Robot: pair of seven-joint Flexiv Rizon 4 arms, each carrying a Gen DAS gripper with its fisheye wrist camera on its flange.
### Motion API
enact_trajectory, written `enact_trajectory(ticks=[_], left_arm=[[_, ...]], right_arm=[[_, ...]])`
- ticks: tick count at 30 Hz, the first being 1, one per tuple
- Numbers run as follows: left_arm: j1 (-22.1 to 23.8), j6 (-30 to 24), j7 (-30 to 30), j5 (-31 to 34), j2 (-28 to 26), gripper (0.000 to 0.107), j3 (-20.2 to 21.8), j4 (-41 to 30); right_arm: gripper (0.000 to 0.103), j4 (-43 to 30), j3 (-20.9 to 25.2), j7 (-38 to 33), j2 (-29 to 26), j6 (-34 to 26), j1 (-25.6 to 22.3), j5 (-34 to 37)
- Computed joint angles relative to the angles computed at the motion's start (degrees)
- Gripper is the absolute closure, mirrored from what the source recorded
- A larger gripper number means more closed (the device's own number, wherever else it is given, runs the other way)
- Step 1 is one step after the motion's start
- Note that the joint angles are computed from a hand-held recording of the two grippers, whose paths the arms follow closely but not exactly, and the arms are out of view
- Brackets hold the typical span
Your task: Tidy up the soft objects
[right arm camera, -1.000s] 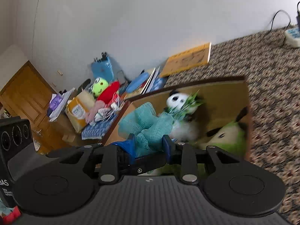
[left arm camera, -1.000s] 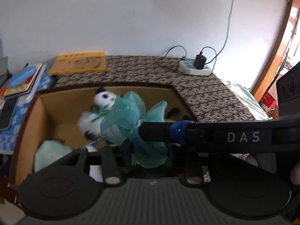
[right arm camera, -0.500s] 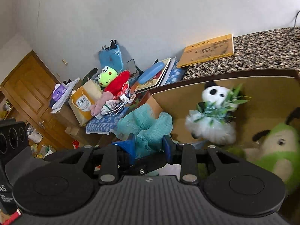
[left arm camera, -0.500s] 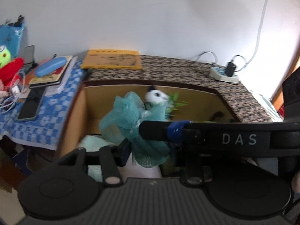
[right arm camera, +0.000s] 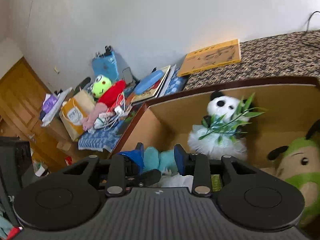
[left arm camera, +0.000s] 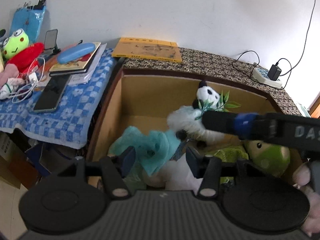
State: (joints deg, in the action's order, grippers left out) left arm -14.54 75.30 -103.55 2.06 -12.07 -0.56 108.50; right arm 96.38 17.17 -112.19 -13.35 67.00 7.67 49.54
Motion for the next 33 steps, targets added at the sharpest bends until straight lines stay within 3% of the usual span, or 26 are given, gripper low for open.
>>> enact_trajectory(ticks=[3, 7, 14, 18, 21, 25, 33], left_arm=[[-0.6, -0.8, -0.6, 1.3, 0.6, 0.051, 0.2, -0.9], [-1.4, -1.2, -0.9, 2.9, 1.0, 0.047, -0.1, -2.6], [-5.2, -6.8, -8.4, 12.0, 0.5, 0.042, 0.9, -9.8], [-9.8, -14.3, -19.4, 24.3, -0.3, 0.039, 2.3, -16.5], [-12.0, -21.0, -22.4, 29.3, -1.3, 0.038, 0.9, -21.1], [-13.8, -28.8, -23.7, 29.8, -2.9, 0.038, -1.2, -25.2], [-18.3, -36.7, -25.0, 29.6, -6.5, 0.038, -2.7, -31.5]], right_arm=[[0.086, 1.8, -0.5, -0.8, 2.3, 1.1, -0.9, 0.6], [0.086, 6.0, -2.7, 3.0, 5.6, 4.5, 0.0, -3.9], [0.086, 15.8, -6.6, 17.3, 10.3, 12.5, 2.5, -23.5], [0.086, 18.8, -7.7, 22.0, 12.5, 13.6, 2.3, -30.3], [0.086, 20.3, -8.5, 23.1, 14.3, 13.1, 2.0, -32.8], [0.086, 22.5, -9.7, 24.1, 16.9, 12.8, 1.6, -34.9], [0.085, 27.1, -12.8, 26.1, 21.8, 11.6, -0.1, -38.1]])
